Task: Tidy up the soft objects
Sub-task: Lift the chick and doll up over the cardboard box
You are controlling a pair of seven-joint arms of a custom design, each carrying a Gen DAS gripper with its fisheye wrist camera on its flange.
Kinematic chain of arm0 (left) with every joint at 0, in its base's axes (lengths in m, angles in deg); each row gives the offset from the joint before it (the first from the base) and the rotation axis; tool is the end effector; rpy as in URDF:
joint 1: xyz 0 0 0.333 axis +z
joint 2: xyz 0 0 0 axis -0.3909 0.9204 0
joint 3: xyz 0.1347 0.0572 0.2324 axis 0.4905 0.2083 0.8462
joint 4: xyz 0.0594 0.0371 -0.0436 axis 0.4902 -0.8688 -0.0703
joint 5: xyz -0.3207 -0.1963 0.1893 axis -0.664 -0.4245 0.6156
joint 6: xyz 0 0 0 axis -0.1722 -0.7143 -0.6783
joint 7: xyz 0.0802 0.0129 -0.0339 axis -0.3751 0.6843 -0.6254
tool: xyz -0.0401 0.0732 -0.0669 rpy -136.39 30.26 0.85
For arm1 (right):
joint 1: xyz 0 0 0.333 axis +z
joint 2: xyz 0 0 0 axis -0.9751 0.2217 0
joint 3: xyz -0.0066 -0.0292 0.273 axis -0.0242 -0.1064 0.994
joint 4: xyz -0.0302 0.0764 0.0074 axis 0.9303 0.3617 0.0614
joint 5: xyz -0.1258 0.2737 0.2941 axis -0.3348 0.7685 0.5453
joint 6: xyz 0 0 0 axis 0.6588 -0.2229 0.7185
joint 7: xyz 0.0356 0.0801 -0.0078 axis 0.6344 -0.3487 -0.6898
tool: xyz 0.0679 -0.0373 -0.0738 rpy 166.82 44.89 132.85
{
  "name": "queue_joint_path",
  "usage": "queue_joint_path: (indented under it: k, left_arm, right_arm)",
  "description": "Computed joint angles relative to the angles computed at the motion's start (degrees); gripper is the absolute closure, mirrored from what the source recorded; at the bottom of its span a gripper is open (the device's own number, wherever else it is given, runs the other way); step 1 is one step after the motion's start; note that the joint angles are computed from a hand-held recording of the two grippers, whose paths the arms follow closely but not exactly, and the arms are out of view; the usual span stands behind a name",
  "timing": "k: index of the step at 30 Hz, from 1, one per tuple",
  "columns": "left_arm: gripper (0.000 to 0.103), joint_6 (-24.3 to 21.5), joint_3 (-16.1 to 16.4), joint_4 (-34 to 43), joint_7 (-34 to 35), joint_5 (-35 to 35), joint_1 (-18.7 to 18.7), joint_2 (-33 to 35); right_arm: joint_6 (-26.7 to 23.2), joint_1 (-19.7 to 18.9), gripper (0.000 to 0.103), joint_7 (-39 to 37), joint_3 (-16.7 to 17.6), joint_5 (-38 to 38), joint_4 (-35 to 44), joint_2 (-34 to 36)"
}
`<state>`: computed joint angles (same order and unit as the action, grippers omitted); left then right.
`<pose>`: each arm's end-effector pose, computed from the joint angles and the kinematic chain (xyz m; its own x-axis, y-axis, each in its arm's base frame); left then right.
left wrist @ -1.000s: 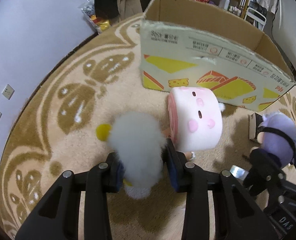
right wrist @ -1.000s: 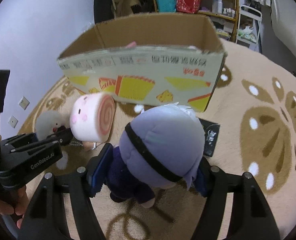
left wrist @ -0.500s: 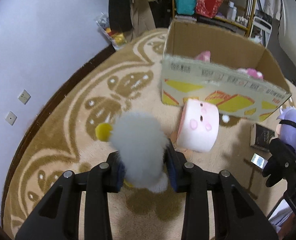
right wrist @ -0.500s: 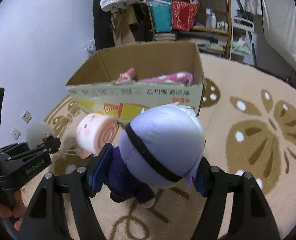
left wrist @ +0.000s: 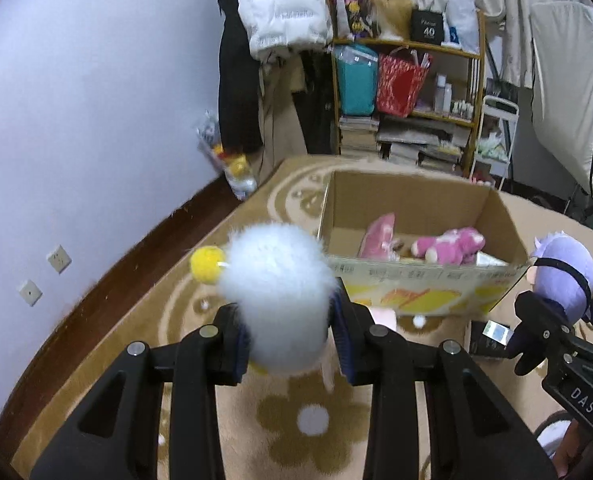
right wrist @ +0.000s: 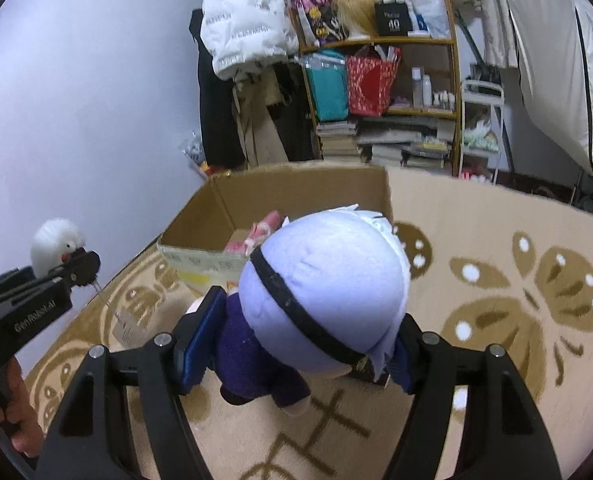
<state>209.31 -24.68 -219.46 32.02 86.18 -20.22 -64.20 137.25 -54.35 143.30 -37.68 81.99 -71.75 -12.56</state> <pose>0.4674 -0.1390 0.5551 0.2598 -0.9603 -0.1019 -0.6295 -0.0883 -0.7720 0.5143 0.1475 0.5191 0.3030 -0.9291 -0.2119 -0.6131 -0.0198 -0.7897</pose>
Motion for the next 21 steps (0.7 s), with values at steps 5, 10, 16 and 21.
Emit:
queue_joint_path:
  k: [5,10,16,21]
  left_arm:
    - [0.070,0.62,-1.16,1.86,-0.79,3.26,1.73,0.96]
    - [0.070,1.43,-1.85,4.92,-2.12,7.40,3.05,3.70]
    - [0.070,4.42,-1.07,9.16,-4.65,9.27,2.85,8.43]
    - [0.070,5.12,-0.52,13.67,-5.94,12.25,1.87,13.77]
  right_arm:
    - [2.09,0.25,0.028,-0.82,-0.21,0.52,1.22,0.77]
    - [4.03,1.50,0.028,-2.53,-1.18,2.22,3.95,3.07]
    - [4.24,2.95,0.028,-5.80,-2.11,7.71,8.48,7.14]
    - [2.28,0.83,0.028,-10.20,0.19,9.80,13.24,11.03]
